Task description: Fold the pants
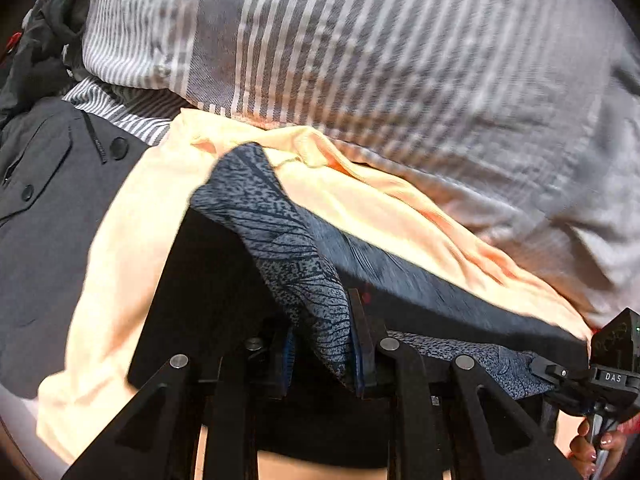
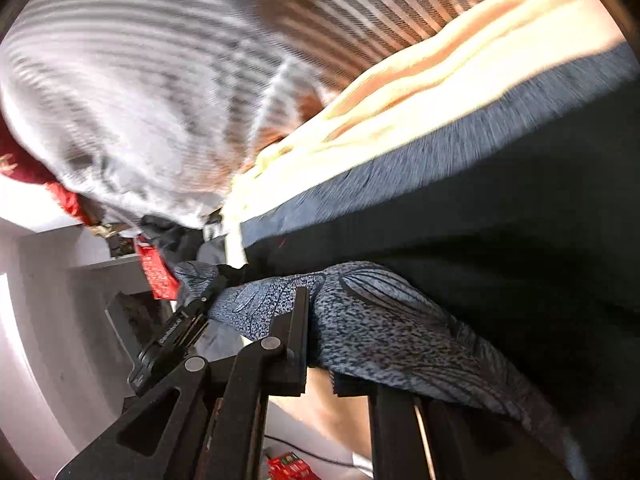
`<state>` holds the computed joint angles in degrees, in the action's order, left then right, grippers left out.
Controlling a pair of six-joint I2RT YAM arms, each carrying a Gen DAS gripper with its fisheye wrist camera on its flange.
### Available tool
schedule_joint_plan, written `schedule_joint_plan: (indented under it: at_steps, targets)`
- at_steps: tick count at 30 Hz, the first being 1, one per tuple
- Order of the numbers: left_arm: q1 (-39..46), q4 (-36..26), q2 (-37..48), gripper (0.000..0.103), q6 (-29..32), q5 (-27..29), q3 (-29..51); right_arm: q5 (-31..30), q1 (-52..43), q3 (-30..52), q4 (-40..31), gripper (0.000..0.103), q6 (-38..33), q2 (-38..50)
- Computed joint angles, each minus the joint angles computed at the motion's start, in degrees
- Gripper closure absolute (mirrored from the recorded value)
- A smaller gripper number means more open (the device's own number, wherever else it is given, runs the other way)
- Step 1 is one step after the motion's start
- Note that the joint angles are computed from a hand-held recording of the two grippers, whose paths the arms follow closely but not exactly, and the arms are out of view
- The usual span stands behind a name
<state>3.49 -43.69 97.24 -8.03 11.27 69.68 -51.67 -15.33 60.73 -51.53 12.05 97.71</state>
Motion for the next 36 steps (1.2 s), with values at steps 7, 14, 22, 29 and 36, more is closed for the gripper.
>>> schedule_joint_plan:
  at_steps: [7,14,22,29,36]
  targets:
    - [-2.97,4.63,6.80,0.036,-5.28,-8.13,1.67,2.99,1.93,9.71,3.17,0.092,-0.78,19.73]
    - [-1.21,-2.04,0.41,0.012,-5.19,-13.37,4.25,0.27,1.74,13.48,-2.62,0.025,-3.40,19.37]
    - [-14.30,-3.66,-0.35,0.012,-4.46,-17.48,-3.29,2.75,4.73,11.50,-9.45,0.020,-12.68,8.78]
    - [-21.51,-4.00,3.81,0.012,-9.28,-19.68,-3.51,12.53,4.61,6.39,-6.67,0.029,-13.78,4.54]
    - [-31.51,-12.02,-3.09,0.012,-8.59,-10.41,-2.85,17.72,-16.56,-1.64,-20.83,0.024,-25.57,-16.02]
